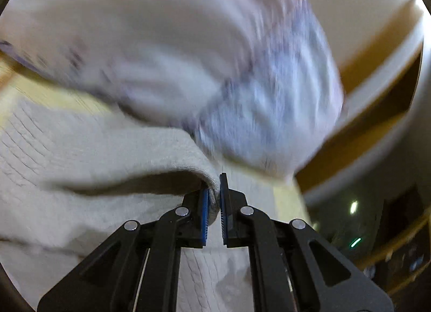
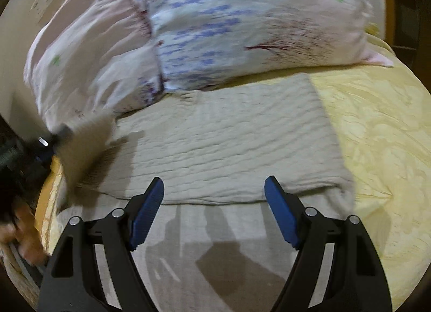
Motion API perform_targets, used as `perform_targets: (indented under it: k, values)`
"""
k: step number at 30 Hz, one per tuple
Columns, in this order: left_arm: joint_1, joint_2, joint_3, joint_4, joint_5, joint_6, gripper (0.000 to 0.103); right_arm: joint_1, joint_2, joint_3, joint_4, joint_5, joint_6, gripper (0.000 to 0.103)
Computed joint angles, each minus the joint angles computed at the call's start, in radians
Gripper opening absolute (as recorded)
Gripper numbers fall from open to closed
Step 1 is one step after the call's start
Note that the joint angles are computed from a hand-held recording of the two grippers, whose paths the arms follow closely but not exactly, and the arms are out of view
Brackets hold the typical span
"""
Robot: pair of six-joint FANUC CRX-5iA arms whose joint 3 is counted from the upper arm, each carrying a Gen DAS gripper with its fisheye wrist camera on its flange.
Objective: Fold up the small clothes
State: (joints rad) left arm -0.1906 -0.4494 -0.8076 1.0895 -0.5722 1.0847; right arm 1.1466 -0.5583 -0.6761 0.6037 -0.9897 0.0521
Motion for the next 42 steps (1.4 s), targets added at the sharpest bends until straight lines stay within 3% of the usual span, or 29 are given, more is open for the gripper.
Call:
perform_targets:
  k: [2, 5, 7, 9, 10, 12, 15, 19, 24, 28, 31, 32, 33, 39, 42]
  values:
    - [-0.025, 0.073, 0.049, -0.114, -0.038, 0.073, 0.007, -0.002, -0.018, -0.008, -0.004, -0.021, -0.008, 0.077]
    - [-0.028, 0.082, 0.058, -0.176, -0.057, 0.099, 0.009, -0.005, -0.035, -0.010, 0.004, -0.039, 0.008, 0.077]
    - [-0.005, 0.054, 0.033, -0.139, -0.094, 0.055, 0.018, -0.003, -0.033, -0.001, 0.021, -0.040, 0.034, 0.077]
    - [0.038, -0.007, -0.008, -0.089, -0.140, 0.004, 0.044, -0.003, -0.023, 0.016, 0.035, -0.018, 0.080, 0.074]
    - [0.060, -0.049, -0.033, -0.066, -0.152, -0.018, 0.045, 0.005, -0.022, 0.021, 0.041, -0.007, 0.098, 0.071]
    - [0.155, -0.140, -0.078, -0.063, -0.194, -0.042, 0.045, 0.014, -0.006, 0.038, 0.045, 0.044, 0.166, 0.068]
    - [0.363, -0.233, -0.120, -0.111, -0.318, -0.032, 0.044, 0.041, 0.065, 0.082, 0.060, 0.133, 0.306, 0.064]
    - [0.550, -0.273, -0.139, -0.202, -0.421, 0.019, 0.043, 0.090, 0.232, 0.173, 0.066, 0.208, 0.519, 0.061]
    - [0.602, -0.271, -0.142, -0.267, -0.439, 0.030, 0.037, 0.101, 0.437, 0.302, 0.038, 0.175, 0.676, 0.055]
    - [0.598, -0.274, -0.144, -0.271, -0.432, 0.030, 0.037, 0.071, 0.530, 0.374, -0.009, 0.157, 0.708, 0.053]
    - [0.596, -0.279, -0.150, -0.269, -0.426, 0.018, 0.037, 0.052, 0.530, 0.372, -0.046, 0.193, 0.680, 0.032]
    - [0.599, -0.281, -0.153, -0.265, -0.427, 0.011, 0.037, 0.044, 0.522, 0.367, -0.055, 0.211, 0.675, 0.015]
    - [0.591, -0.275, -0.149, -0.266, -0.422, 0.014, 0.037, 0.036, 0.508, 0.361, -0.064, 0.223, 0.662, 0.006]
    - [0.598, -0.278, -0.155, -0.257, -0.425, 0.004, 0.037, -0.010, 0.373, 0.217, 0.130, 0.303, 0.344, 0.004]
    - [0.601, -0.281, -0.158, -0.254, -0.427, 0.001, 0.037, -0.057, 0.230, 0.071, 0.323, 0.321, 0.047, 0.004]
